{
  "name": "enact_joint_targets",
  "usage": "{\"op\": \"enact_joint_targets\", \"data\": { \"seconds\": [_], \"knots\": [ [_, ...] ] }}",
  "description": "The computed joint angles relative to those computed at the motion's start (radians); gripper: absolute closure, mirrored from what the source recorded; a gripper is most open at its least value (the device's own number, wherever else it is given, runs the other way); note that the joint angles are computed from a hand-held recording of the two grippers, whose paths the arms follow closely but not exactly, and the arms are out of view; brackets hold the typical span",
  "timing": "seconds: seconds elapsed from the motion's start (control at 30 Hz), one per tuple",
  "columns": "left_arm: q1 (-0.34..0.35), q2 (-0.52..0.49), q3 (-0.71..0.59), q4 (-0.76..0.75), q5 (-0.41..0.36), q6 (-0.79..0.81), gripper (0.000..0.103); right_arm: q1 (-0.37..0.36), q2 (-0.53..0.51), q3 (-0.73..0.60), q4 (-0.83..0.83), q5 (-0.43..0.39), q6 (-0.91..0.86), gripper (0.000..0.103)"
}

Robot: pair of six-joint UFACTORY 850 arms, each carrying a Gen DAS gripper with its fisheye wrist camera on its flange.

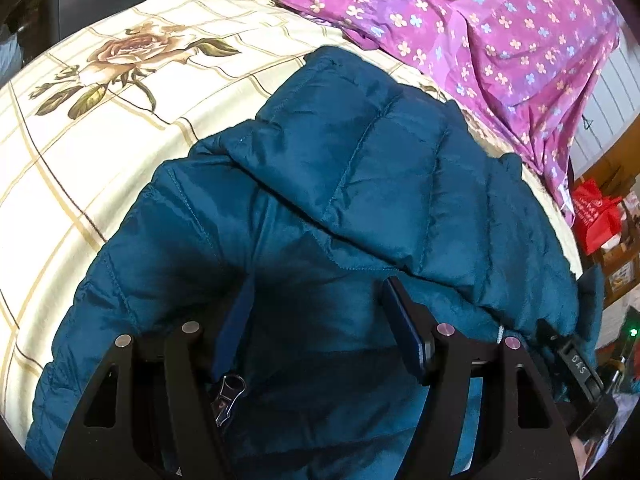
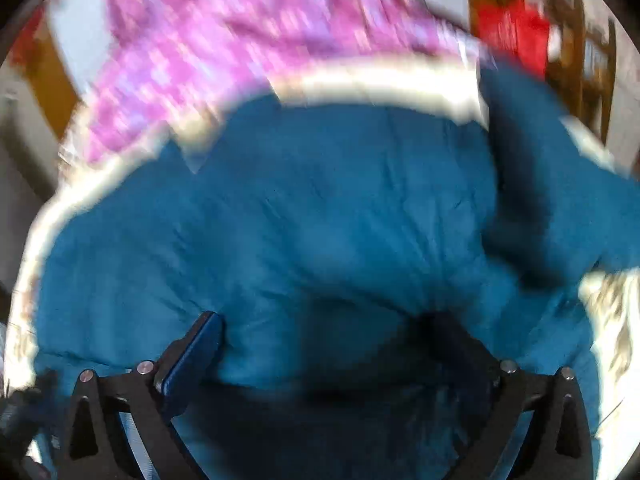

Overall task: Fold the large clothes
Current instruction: 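Move the right gripper to the other sleeve cuff and close on it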

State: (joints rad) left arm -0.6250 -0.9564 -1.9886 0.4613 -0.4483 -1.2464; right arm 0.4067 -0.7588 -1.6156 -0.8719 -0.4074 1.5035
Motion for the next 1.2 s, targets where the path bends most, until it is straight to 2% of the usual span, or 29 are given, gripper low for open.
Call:
{"op": "enact_joint_targets", "data": {
  "seconds": [0.07, 0.13, 0.23, 0.33, 0.4, 0.47, 0.53, 0.57, 0.63, 0.7, 0.8, 0.9, 1.0, 1.07, 1.13, 1.2],
  "knots": [
    [-0.004, -0.010, -0.019, 0.012, -0.025, -0.002, 0.037, 0.000, -0.005, 0.005, -0.071, 0.004, 0.059, 0.000],
    [-0.009, -0.014, -0.030, 0.024, -0.045, -0.005, 0.037, 0.003, -0.017, -0.023, 0.013, -0.019, -0.032, 0.000],
    [-0.016, 0.016, 0.012, 0.102, -0.025, -0.099, 0.037, 0.009, -0.001, -0.012, 0.037, -0.035, -0.055, 0.000],
    [-0.033, 0.034, 0.028, 0.257, -0.032, -0.219, 0.037, 0.042, 0.043, 0.026, -0.174, -0.058, 0.149, 0.000],
    [-0.037, 0.017, 0.000, 0.216, -0.036, -0.148, 0.037, 0.061, 0.037, 0.003, -0.208, -0.079, 0.136, 0.000],
    [-0.033, -0.026, -0.063, 0.061, -0.070, 0.016, 0.037, 0.056, -0.019, -0.053, -0.074, -0.106, -0.027, 0.000],
    [-0.034, -0.073, -0.134, -0.009, -0.136, 0.110, 0.037, 0.043, -0.040, -0.061, 0.009, -0.094, -0.089, 0.000],
    [-0.039, -0.077, -0.143, 0.012, -0.148, 0.102, 0.037, 0.045, -0.020, -0.050, -0.012, -0.097, -0.057, 0.000],
    [-0.040, -0.069, -0.134, 0.011, -0.136, 0.102, 0.037, 0.056, 0.044, 0.014, -0.179, -0.103, 0.114, 0.000],
    [-0.040, -0.059, -0.120, 0.005, -0.124, 0.102, 0.037, 0.074, 0.134, 0.115, -0.379, -0.161, 0.323, 0.000],
    [-0.043, -0.052, -0.108, 0.007, -0.125, 0.095, 0.037, 0.074, 0.261, 0.287, -0.547, -0.240, 0.593, 0.000],
    [-0.048, -0.048, -0.103, -0.004, -0.114, 0.105, 0.037, 0.023, 0.391, 0.458, -0.565, -0.278, 0.709, 0.000],
    [-0.056, -0.049, -0.107, -0.004, -0.117, 0.117, 0.037, -0.078, 0.541, 0.650, -0.569, -0.214, 0.772, 0.000],
    [-0.059, -0.052, -0.114, 0.000, -0.121, 0.121, 0.037, -0.180, 0.632, 0.773, -0.631, -0.115, 0.896, 0.000],
    [-0.060, -0.062, -0.129, 0.002, -0.135, 0.126, 0.037, -0.316, 0.715, 0.885, -0.772, 0.051, 1.105, 0.000],
    [-0.062, -0.068, -0.139, 0.006, -0.144, 0.127, 0.037, -0.414, 0.760, 0.950, -0.932, 0.144, 1.314, 0.003]
  ]
}}
